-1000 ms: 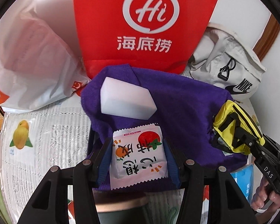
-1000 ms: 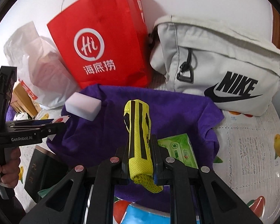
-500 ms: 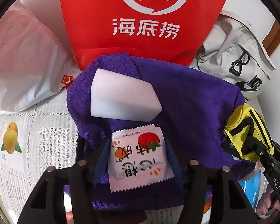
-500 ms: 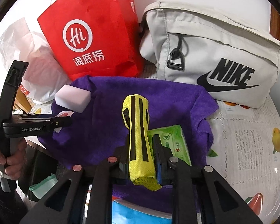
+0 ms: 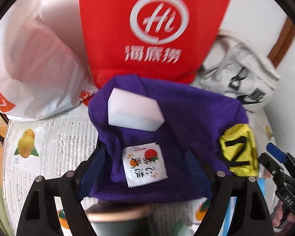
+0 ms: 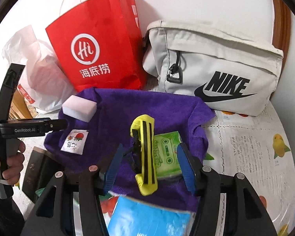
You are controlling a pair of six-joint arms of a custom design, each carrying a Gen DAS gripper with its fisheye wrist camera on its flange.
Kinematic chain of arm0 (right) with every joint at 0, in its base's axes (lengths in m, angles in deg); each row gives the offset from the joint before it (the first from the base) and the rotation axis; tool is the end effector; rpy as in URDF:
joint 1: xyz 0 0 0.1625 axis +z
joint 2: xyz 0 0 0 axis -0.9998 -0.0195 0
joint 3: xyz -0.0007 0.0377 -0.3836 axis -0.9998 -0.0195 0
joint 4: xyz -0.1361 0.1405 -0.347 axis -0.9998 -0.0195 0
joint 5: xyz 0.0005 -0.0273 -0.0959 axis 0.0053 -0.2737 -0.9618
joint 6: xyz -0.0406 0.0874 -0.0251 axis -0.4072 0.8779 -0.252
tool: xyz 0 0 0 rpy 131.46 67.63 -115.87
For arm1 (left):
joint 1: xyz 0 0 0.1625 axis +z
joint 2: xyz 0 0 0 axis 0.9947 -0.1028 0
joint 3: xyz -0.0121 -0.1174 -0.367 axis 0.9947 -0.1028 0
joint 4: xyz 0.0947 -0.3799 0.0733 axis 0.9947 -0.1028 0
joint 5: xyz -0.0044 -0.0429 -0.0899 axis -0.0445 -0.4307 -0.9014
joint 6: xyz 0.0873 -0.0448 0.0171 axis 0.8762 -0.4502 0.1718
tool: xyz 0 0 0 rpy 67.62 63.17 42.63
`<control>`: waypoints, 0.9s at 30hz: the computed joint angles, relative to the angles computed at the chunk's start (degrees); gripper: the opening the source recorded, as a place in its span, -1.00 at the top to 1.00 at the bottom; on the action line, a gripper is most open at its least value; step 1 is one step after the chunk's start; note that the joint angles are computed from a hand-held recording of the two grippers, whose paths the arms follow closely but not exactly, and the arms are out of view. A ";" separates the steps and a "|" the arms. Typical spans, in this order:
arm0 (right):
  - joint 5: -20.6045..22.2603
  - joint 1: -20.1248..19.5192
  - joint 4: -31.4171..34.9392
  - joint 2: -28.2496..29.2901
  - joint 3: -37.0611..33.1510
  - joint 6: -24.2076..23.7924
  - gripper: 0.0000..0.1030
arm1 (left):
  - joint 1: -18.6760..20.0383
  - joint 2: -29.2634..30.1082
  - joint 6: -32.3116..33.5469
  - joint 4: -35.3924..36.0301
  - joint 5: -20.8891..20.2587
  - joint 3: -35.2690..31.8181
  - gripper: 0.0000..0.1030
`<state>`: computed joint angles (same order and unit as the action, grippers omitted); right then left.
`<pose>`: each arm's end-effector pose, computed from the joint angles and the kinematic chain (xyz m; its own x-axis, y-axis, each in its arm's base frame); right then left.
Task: Organize soft objects
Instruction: 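Lower the yellow pouch onto the purple towel and open the right tool, then grasp the black watch strap with the left tool while the right tool moves toward the clear plastic bag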
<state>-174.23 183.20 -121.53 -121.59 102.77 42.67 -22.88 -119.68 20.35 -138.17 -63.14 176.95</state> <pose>0.1555 -0.6807 0.0913 -0.7387 -0.4132 0.5325 -0.6244 0.7171 -0.3097 -0.1217 -0.6575 0.1440 -0.7864 -0.1899 -0.5877 0.1950 0.8265 -0.5280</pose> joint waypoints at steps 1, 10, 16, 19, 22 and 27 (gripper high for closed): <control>0.00 0.15 -0.52 -0.57 0.87 0.12 -0.11 | -0.93 -0.94 0.69 -1.83 0.54 1.87 -0.63; 0.89 1.30 -2.30 -9.29 12.21 1.73 -0.11 | -6.65 -9.44 -10.87 3.39 0.91 12.42 -0.63; 1.62 1.42 -5.37 -15.64 21.83 1.07 -0.11 | -11.06 -14.56 -17.63 4.57 0.22 21.32 -0.63; 1.42 1.41 -8.48 -18.22 26.65 0.16 -0.11 | -12.93 -16.35 -18.99 2.54 -1.42 25.76 -0.63; 1.60 0.88 -9.59 -20.66 30.72 0.30 -0.11 | -14.55 -16.64 -21.48 1.54 -0.76 29.16 -0.63; 1.58 -0.18 -11.91 -23.53 36.32 -0.98 -0.11 | -15.12 -16.66 -24.71 2.79 -3.62 31.31 -0.63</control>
